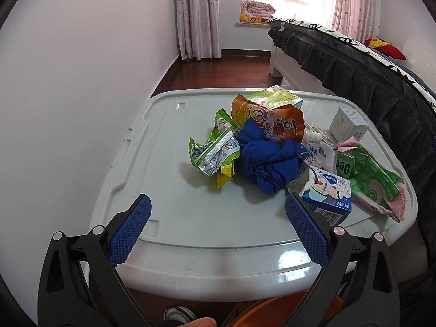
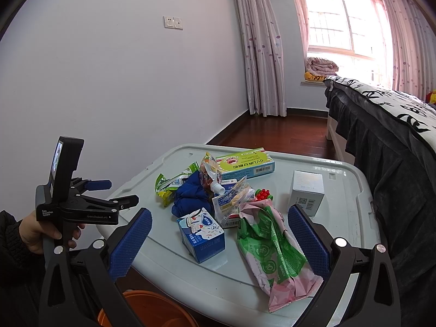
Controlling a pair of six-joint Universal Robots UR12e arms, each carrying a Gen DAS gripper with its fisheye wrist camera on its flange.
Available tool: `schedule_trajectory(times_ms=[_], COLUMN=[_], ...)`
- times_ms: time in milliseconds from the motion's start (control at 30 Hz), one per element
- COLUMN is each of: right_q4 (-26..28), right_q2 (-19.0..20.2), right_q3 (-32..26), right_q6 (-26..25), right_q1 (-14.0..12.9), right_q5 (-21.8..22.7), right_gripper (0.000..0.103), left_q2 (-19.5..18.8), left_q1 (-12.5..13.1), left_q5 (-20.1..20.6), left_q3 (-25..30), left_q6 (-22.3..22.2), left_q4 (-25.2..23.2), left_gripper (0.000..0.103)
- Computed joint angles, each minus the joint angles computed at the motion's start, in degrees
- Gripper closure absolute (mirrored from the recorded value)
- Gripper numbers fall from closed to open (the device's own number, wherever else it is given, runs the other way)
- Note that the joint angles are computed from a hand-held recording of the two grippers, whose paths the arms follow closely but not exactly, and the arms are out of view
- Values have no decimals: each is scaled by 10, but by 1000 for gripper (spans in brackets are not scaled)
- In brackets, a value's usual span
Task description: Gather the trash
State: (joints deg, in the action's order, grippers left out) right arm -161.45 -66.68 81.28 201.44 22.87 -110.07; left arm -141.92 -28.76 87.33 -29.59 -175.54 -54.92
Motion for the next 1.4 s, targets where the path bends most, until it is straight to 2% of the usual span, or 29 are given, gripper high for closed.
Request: schedule_trajectory(times_ms=[1400], right_q4=[9], right_q2=[-1], right_q3=[-1], right_q6=[-5], right_q1=[0], right_q5=[2], right_gripper=[4], left_q2=[-1], left_q1=[0], left_q5=[4], left_q3=[1], left_q6=[1], left_q4=[-2], left_gripper=[7])
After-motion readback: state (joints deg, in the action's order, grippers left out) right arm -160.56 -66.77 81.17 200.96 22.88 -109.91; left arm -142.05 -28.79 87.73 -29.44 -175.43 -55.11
